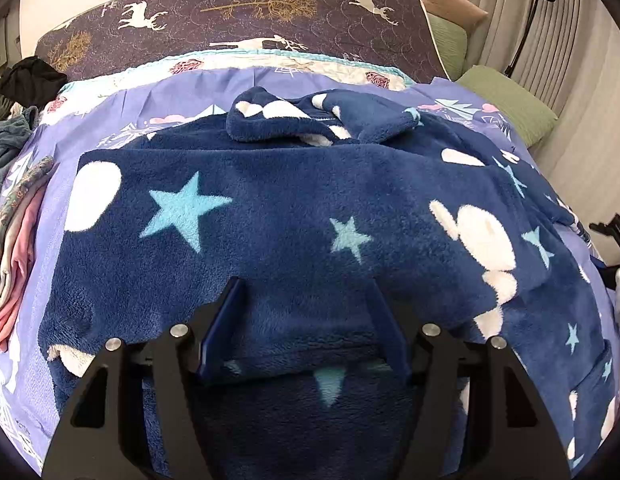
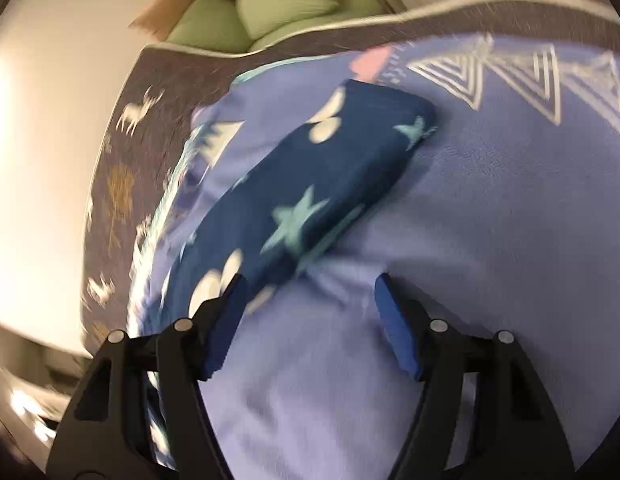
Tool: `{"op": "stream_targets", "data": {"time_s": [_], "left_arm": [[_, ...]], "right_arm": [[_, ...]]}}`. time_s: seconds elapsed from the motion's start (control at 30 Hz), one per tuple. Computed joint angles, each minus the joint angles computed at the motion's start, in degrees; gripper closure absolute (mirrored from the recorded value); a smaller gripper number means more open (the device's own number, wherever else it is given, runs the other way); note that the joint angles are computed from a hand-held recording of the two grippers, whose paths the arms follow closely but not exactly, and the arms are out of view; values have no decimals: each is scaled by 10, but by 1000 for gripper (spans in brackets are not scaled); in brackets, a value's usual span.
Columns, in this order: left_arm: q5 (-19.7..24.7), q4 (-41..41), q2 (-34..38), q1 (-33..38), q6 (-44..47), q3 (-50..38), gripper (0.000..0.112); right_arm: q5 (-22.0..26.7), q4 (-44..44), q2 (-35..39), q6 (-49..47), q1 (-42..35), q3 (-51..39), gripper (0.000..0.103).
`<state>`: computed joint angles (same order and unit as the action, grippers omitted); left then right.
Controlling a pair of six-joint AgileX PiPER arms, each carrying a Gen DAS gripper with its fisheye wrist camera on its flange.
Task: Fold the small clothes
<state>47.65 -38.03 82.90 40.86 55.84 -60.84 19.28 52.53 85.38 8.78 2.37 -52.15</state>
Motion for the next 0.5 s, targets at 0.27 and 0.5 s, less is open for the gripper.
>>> {"op": "stream_targets", "data": {"time_s": [0.27,0.5], "left_arm": [[-46,40,-18,-28,-23,20,46],[-41,29,-15,-22,-14,19,46]], "right_arm": [[-22,50,59,-15,-27,-48,79],[-44,-6,31,-14,43,-121,90]]}}
